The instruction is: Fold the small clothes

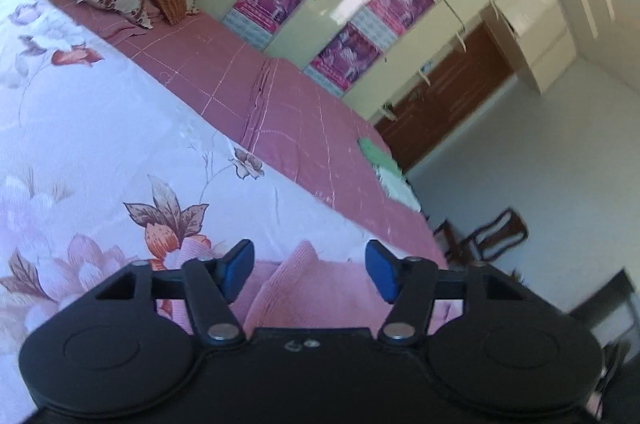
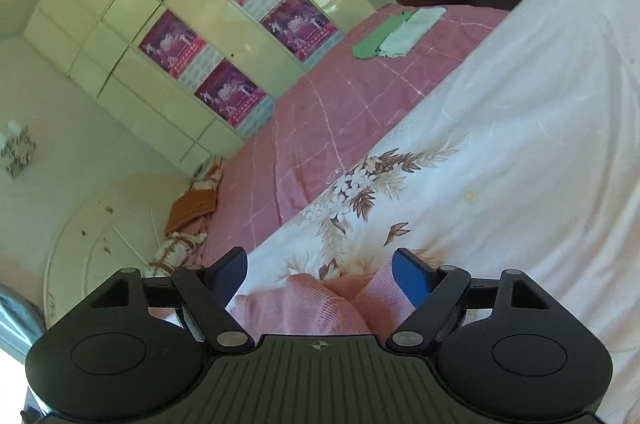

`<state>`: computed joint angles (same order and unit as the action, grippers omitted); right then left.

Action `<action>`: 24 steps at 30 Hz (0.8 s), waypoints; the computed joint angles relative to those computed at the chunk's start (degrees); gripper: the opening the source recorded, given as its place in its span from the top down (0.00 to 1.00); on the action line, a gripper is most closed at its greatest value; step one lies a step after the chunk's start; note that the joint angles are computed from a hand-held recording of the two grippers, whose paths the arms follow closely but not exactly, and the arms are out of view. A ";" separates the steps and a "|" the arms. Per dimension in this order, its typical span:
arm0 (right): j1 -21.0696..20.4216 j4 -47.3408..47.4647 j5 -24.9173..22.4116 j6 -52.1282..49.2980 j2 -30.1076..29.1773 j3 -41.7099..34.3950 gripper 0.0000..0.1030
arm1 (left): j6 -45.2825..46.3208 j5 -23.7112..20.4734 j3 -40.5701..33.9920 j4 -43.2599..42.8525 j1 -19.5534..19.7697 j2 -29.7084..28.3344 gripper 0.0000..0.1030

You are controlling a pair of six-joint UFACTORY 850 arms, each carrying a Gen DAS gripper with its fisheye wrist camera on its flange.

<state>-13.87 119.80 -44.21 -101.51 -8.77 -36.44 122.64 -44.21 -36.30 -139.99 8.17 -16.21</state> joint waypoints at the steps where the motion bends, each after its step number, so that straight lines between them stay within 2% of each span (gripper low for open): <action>1: 0.43 -1.13 0.86 -2.44 0.60 0.08 0.32 | 1.57 2.28 -0.67 1.47 -0.37 0.07 0.48; 2: 0.86 -2.83 2.06 -3.83 0.87 -0.18 0.42 | 3.60 5.57 -1.50 2.73 -1.25 0.27 0.48; 3: 2.38 -4.12 3.79 -5.02 1.01 -0.58 0.45 | 4.57 8.16 -2.32 4.10 -1.94 0.15 0.48; 6: 5.66 -3.62 7.54 -9.87 0.78 -1.02 0.45 | 8.62 12.82 -3.91 4.03 -3.86 -0.83 0.45; 9: 9.31 -0.68 12.32 -14.92 -1.10 -2.12 0.45 | 13.89 13.84 -4.04 0.77 -5.29 -1.35 0.48; 10: 10.21 0.21 13.62 -16.71 -1.43 -2.23 0.45 | 15.88 13.91 -3.82 -0.72 -5.68 -1.27 0.55; 11: 11.07 1.57 14.86 -19.15 -1.90 -2.39 0.47 | 16.07 14.35 -3.94 -0.58 -5.89 -1.46 0.70; 12: 11.58 1.83 15.72 -20.68 -2.21 -2.53 0.56 | 16.57 15.60 -4.14 -1.48 -6.33 -1.64 0.77; 13: 12.19 1.78 17.37 -21.75 -2.51 -2.78 0.78 | 18.03 16.43 -3.98 -3.30 -6.73 -1.48 0.89; 14: 13.12 4.12 19.26 -24.45 -2.53 -2.79 0.84 | 18.46 15.99 -3.41 -4.48 -6.76 -0.94 0.92; 15: 13.26 6.67 18.77 -27.29 -2.31 -2.28 0.90 | 19.57 14.96 -2.41 -6.73 -6.82 0.01 0.93; 16: 12.93 8.70 17.15 -28.91 -1.75 -1.47 0.91 | 22.33 11.84 -0.62 -10.70 -6.67 1.40 0.93; 17: 12.50 12.41 15.02 -31.95 -1.16 -0.57 0.91 | 23.66 6.51 1.73 -13.38 -6.14 2.72 0.93; 18: 11.86 16.05 11.97 -34.71 -0.02 0.91 0.91 | 23.72 2.00 3.79 -15.88 -5.70 3.88 0.93; 19: 10.81 18.49 7.70 -35.74 0.98 2.42 0.91 | 24.92 -0.11 4.97 -20.06 -6.15 4.29 0.93; 20: 10.10 20.08 4.80 -35.78 1.38 3.33 0.91 | 25.83 0.18 4.89 -23.12 -6.80 3.62 0.93; 21: 10.14 22.12 4.09 -35.83 1.23 3.47 0.91 | 24.34 2.86 4.01 -23.77 -7.13 2.95 0.93; 22: 10.88 23.76 5.78 -36.78 0.48 2.95 0.91 | 21.82 4.29 3.21 -23.39 -7.26 1.93 0.93; 24: 12.37 26.06 9.55 -38.08 -0.96 1.70 0.91 | 22.63 5.77 2.63 -24.38 -7.87 1.32 0.93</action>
<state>-1.49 145.86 -34.66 -139.59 -9.74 -34.74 145.27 -38.44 -33.67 -164.37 0.30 -14.89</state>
